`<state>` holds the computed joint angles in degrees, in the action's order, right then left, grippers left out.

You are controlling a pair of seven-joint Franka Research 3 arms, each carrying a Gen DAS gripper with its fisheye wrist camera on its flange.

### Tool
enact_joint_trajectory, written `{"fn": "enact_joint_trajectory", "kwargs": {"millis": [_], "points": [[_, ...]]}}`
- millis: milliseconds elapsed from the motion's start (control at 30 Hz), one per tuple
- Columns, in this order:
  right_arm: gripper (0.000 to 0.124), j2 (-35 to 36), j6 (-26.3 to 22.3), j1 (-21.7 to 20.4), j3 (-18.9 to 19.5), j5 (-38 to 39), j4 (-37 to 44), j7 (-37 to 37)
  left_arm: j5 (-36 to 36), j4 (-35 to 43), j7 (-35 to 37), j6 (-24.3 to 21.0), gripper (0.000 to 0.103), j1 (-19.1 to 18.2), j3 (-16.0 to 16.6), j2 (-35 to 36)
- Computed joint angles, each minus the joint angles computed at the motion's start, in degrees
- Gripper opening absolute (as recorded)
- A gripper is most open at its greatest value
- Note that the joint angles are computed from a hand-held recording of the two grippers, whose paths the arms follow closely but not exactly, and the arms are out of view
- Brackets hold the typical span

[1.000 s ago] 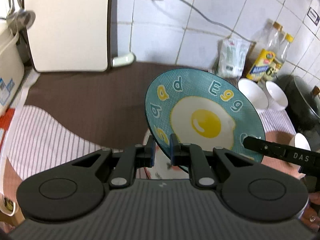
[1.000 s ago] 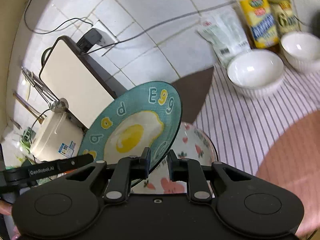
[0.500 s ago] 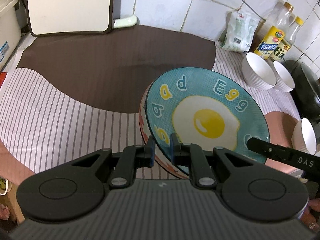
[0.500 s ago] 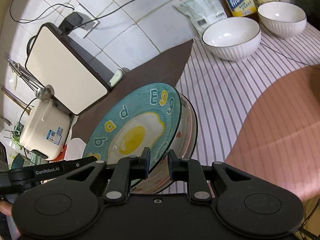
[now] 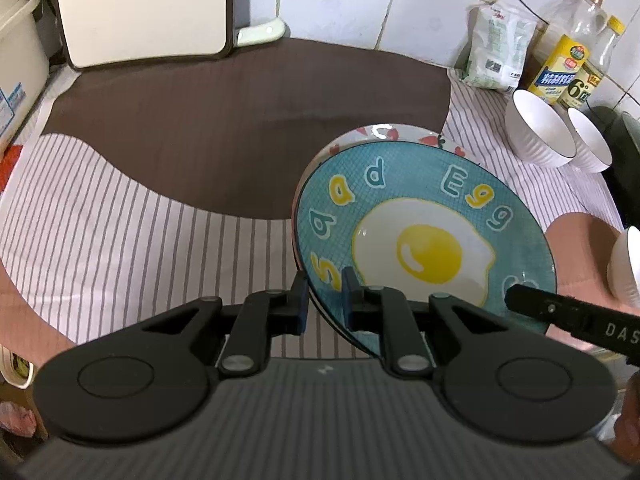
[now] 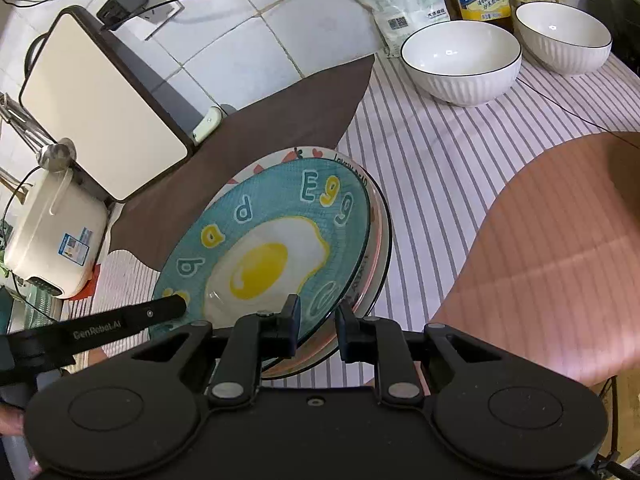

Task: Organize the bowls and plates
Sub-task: 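Lower the egg plate onto the Lovely Bear plate and open both tools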

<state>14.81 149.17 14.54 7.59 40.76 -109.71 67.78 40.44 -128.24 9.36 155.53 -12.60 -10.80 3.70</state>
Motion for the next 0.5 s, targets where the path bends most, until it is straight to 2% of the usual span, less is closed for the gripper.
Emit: {"fn": "enact_joint_trajectory", "kwargs": {"millis": [233,333,500], "points": [[0.026,0.0,1.1,3.7,-2.3,-14.5,0.6,7.4,-5.6,0.9,3.4,-0.6,0.015,0.2,-0.3,0.6],[0.032,0.5,-0.5,5.0,-3.1,-21.4,1.7,10.1,-8.4,1.3,5.0,-1.0,0.015,0.2,-0.3,1.2],[0.038,0.6,-0.6,6.7,-3.9,-29.1,1.6,14.1,-9.1,1.1,4.1,-0.6,0.015,-0.1,0.0,1.7]]}}
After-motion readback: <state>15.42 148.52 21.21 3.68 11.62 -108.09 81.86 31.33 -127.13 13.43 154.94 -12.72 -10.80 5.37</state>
